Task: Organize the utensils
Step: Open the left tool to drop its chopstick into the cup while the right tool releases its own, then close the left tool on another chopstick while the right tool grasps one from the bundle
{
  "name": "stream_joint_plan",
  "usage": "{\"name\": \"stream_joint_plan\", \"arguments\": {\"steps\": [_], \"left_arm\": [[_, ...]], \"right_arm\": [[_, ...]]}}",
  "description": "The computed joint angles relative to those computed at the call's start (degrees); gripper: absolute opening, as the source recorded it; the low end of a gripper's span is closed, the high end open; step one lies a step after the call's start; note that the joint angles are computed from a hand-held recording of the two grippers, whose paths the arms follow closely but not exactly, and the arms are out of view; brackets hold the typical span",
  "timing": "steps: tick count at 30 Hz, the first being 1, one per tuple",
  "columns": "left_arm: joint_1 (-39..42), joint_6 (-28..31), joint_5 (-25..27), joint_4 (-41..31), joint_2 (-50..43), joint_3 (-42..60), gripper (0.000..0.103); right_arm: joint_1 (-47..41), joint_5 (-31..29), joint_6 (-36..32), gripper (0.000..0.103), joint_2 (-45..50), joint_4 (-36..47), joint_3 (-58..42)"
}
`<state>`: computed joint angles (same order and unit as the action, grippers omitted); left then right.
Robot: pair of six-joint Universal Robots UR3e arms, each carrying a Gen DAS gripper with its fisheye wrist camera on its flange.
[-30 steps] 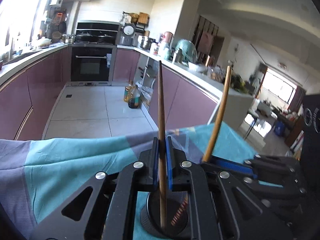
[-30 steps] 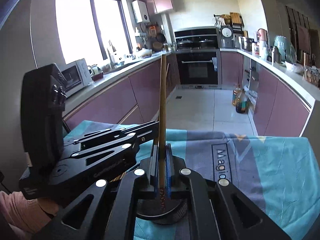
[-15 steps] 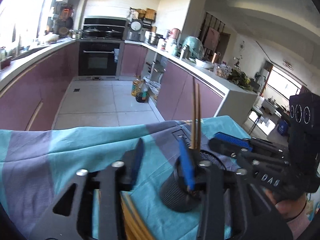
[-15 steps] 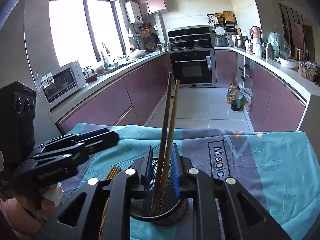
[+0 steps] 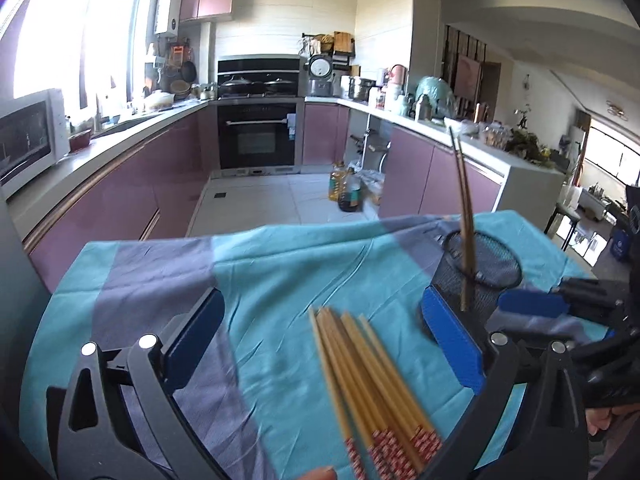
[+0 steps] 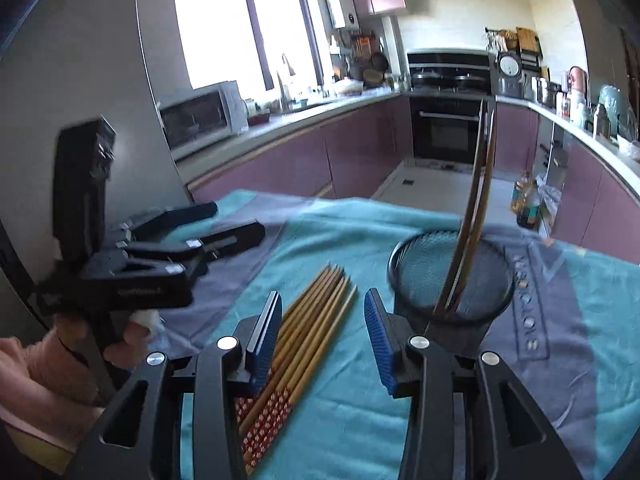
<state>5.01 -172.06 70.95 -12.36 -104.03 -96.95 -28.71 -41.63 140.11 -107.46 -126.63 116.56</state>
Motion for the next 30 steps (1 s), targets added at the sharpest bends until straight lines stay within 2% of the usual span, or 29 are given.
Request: {"name": "stream_joint_plan", "arguments": {"steps": [7,18,21,23,30], "left_arm": [[0.6,1.0,4.1,-1.5,0.6,-5.3,0.098],[-1.4,4.5,7.3,-3.5,-1.0,-7.2,0.097],[-2.4,5.3,9.0,-4.8,-1.8,-6.6,0.092],[-3.0,5.7,9.7,-6.5,-2.8,-5.3,0.085],[-4.0,5.8,9.6,-9.6,-4.7,-2.2,0.078]], "right_arm": [[7.0,-8.4,6.7,0.041,6.7,-8.3,2.1],[11.6,-13.6,11.4,0.04,10.8,-13.0,1.7],[12.2,-14.7,12.0,0.039,10.9,-13.6,1.6],[12.8,-15.5,12.3,0.039,10.9,-14.0,1.6],[14.7,-17.8,13.4,0.036,12.7,-16.3,0.9]]}}
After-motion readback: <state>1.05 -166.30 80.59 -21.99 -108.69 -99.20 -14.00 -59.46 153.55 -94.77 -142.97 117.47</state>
